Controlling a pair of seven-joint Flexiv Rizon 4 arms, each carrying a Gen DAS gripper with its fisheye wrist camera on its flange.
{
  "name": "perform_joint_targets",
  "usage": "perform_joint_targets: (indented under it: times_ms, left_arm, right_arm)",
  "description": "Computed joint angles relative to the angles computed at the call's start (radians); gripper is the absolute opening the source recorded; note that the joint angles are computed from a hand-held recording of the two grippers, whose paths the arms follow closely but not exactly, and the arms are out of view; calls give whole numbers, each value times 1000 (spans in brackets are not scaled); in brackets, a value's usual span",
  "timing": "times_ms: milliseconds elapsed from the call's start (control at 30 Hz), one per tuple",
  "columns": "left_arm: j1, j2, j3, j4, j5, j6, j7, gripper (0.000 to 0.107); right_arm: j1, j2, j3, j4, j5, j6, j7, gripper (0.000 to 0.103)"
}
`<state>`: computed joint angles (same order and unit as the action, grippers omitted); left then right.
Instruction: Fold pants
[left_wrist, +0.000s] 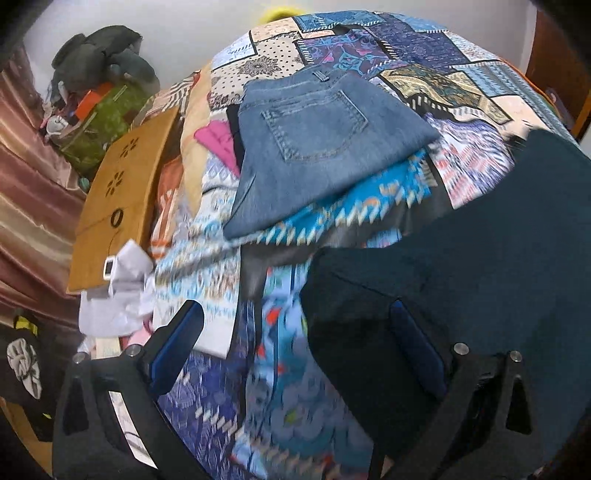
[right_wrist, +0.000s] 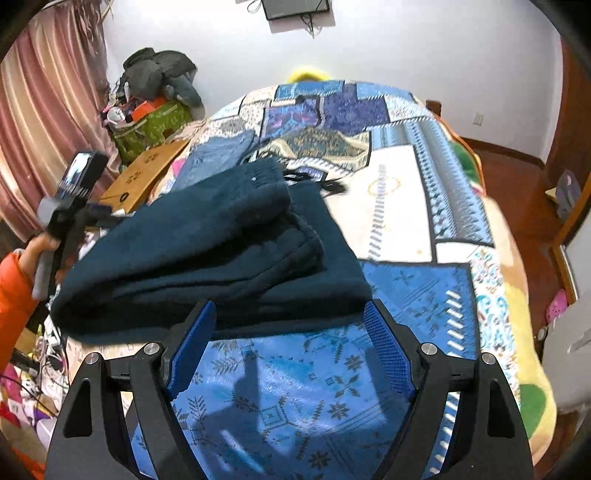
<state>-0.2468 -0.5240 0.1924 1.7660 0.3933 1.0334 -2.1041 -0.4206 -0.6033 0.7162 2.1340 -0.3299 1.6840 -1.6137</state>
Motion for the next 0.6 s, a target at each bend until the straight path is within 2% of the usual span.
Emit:
perform_joint_targets:
  times_ms: [100, 233, 400, 533, 600]
  left_arm:
    - [16, 64, -21, 106, -33, 57, -10, 103]
    - [55, 137, -85, 235, -125, 144, 50, 103]
    - [43, 166, -132, 302, -201, 212, 117, 102]
    - [18, 154, -162, 310, -257, 268, 152, 102]
    - [-19, 141, -149, 292, -252, 282, 151, 102]
  right_arm:
    - [-18, 5, 18, 6, -6, 14, -9, 80]
    - [-26, 8, 30, 20, -35, 40, -7, 80]
    - [-44, -3, 51, 35, -87, 50, 17, 80]
    - [-33, -11, 38, 41, -121, 47, 35, 80]
    - [-25, -20, 28, 36, -130, 32, 42, 80]
